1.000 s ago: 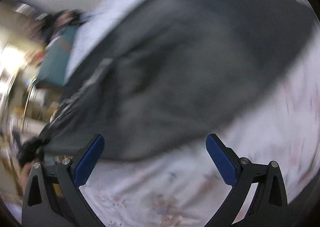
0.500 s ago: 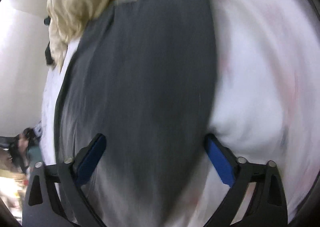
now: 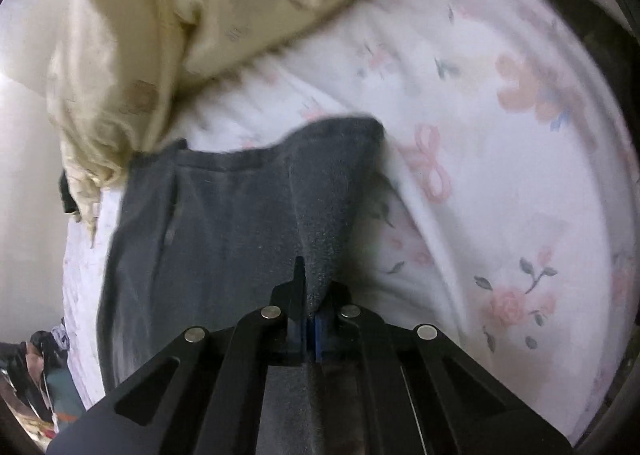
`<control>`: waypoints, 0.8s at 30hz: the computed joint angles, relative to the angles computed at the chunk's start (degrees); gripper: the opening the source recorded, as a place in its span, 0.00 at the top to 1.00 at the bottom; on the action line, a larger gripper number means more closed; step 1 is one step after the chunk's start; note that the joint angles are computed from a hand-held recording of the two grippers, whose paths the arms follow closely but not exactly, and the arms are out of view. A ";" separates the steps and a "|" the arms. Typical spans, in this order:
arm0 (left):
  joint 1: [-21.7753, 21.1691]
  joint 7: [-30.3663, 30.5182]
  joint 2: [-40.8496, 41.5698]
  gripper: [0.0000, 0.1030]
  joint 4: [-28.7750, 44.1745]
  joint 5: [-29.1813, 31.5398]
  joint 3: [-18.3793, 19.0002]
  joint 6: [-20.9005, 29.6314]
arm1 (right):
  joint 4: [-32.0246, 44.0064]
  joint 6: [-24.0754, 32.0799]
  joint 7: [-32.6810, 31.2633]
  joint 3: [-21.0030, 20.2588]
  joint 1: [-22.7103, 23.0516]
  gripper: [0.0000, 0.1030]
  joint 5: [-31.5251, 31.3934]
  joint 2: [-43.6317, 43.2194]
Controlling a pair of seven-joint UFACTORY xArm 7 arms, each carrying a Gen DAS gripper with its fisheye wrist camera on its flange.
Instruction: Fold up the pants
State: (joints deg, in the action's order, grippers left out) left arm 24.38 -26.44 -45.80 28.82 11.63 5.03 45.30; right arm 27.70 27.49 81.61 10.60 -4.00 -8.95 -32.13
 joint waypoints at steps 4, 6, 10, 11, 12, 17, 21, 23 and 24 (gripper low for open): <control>-0.99 0.32 -0.71 0.88 2.02 -2.08 1.06 1.91 | 4.73 1.46 0.49 1.70 -0.83 0.99 -2.24 -2.13; -1.10 0.36 -0.60 0.88 3.26 -3.24 1.88 3.05 | 7.51 3.60 -0.16 2.29 -1.39 0.99 -3.77 -3.67; -0.71 -0.01 1.33 0.88 6.49 -3.70 2.00 5.21 | 15.40 6.07 -3.11 2.64 -2.47 0.99 -6.79 -1.46; -0.63 -0.03 2.20 0.88 7.60 -2.99 1.42 5.57 | 17.71 6.36 -4.34 2.41 -2.49 0.99 -7.32 0.58; -0.75 -0.18 3.36 0.88 8.84 -2.69 1.10 6.02 | 20.26 7.13 -5.65 2.22 -2.35 0.99 -7.79 2.92; -3.40 1.25 14.42 0.88 17.98 -4.02 2.36 7.74 | 35.03 14.47 -12.48 -0.44 1.01 0.99 -7.82 18.09; -5.02 2.03 23.32 0.88 25.72 -3.56 1.90 7.27 | 44.35 15.68 -16.78 -3.46 4.40 0.99 -6.73 28.39; -5.80 2.40 27.45 0.88 29.63 -3.47 1.83 7.04 | 51.37 17.67 -19.13 -4.37 6.16 0.99 -8.25 34.53; -6.24 2.68 30.46 0.88 32.37 -3.32 1.73 6.98 | 55.76 19.47 -21.01 -4.84 7.08 0.99 -8.77 38.13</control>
State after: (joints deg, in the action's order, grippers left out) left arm 18.14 -23.76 -15.34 61.19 8.31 6.76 52.29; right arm 83.46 46.96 60.61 5.76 3.08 -17.72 6.00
